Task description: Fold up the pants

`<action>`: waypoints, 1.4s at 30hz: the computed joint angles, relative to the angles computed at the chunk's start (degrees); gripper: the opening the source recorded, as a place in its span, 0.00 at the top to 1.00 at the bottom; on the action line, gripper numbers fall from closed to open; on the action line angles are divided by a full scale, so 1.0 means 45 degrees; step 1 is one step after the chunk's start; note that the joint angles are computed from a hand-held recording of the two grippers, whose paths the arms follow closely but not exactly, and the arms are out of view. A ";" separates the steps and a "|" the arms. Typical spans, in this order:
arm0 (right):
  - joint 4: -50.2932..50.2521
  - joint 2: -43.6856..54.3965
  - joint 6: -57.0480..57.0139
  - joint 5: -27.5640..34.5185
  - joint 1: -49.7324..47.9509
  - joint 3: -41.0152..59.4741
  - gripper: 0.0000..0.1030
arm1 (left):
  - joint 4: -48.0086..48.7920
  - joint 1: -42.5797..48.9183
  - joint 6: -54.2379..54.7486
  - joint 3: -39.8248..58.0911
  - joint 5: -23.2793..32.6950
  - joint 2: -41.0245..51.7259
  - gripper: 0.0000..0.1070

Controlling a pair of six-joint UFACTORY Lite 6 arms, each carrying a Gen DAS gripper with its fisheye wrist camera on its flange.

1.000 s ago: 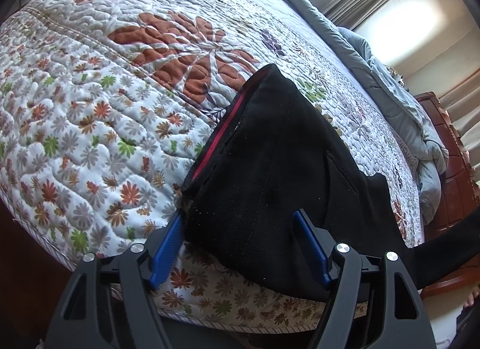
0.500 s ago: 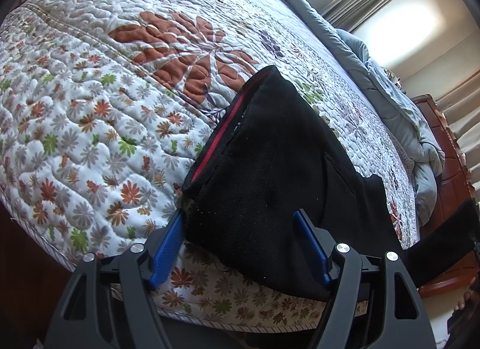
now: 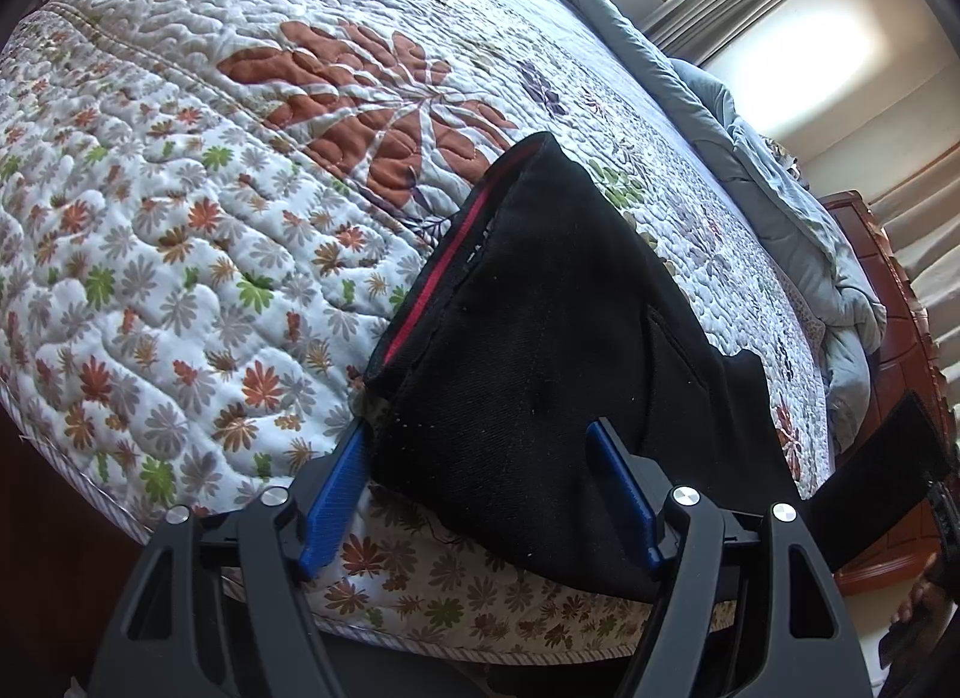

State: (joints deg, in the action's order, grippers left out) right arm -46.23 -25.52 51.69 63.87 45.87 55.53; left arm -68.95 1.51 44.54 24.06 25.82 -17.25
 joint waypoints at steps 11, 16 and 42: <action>-0.0335 0.1455 0.0864 -0.0265 0.0897 -0.0065 0.90 | 0.0003 -0.0029 -0.0039 -0.0021 0.0044 -0.0064 0.31; -0.0593 0.1899 0.1274 -0.0382 0.1252 -0.0283 0.90 | 0.0114 -0.0233 -0.0378 -0.0035 0.0001 -0.0204 0.31; -0.1532 0.5303 0.2585 -0.2114 0.1984 -0.0575 0.90 | 0.0388 -0.0301 -0.0955 -0.0117 0.0334 -0.0624 0.31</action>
